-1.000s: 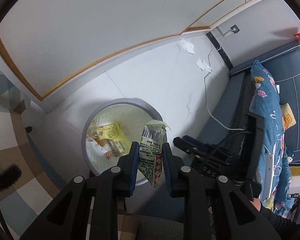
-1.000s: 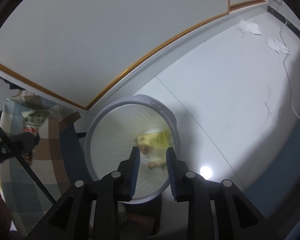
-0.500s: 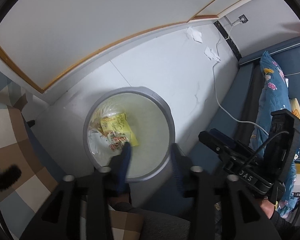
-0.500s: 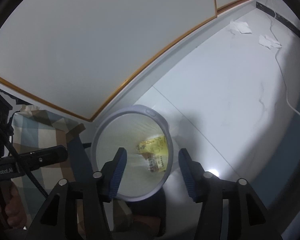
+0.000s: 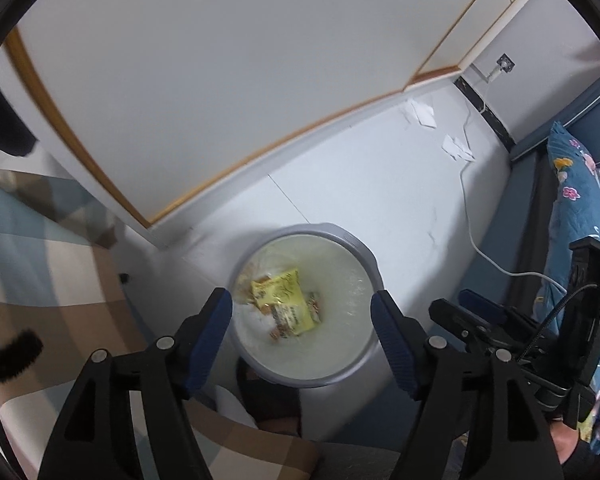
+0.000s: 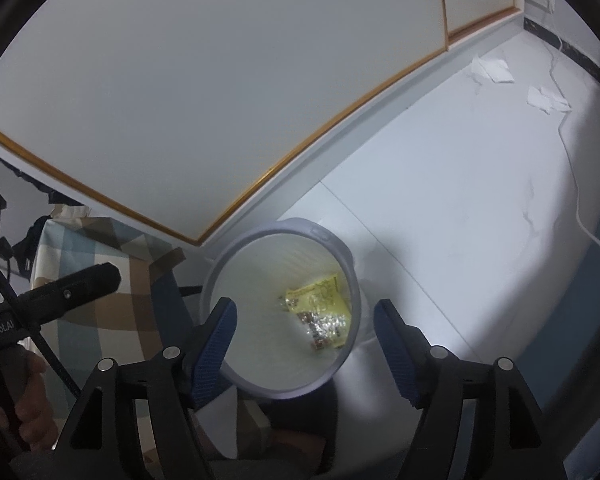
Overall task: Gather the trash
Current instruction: 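Move both open grippers back over the table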
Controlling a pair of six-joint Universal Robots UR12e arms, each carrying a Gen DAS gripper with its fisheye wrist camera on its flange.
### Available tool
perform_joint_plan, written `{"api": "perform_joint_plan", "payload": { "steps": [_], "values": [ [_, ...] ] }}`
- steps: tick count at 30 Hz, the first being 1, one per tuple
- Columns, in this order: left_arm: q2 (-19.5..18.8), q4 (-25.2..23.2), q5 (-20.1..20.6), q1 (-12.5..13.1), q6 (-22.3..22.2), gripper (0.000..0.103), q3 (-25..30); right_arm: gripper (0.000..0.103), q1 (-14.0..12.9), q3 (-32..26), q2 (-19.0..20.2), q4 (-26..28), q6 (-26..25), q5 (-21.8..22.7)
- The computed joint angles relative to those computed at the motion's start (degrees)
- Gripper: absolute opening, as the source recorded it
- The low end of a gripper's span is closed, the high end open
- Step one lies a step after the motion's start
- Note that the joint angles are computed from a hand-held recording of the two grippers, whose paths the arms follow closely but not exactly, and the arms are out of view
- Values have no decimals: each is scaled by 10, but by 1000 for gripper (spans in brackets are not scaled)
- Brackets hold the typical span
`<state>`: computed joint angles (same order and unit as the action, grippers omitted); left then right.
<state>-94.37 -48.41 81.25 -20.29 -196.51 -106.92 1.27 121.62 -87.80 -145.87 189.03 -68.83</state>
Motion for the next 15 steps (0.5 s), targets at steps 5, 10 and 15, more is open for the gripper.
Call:
{"api": "perform_joint_plan", "payload": {
  "steps": [5, 10, 15],
  "values": [
    [17, 27, 55, -9, -19, 71, -11, 71, 7, -1, -13, -8, -12, -6],
    [30, 46, 82, -9, -34, 74, -20, 76, 9, 0, -26, -23, -13, -3],
    [45, 60, 106, -13, -42, 74, -28, 78, 13, -4, -38, -28, -15, -5]
  ]
}}
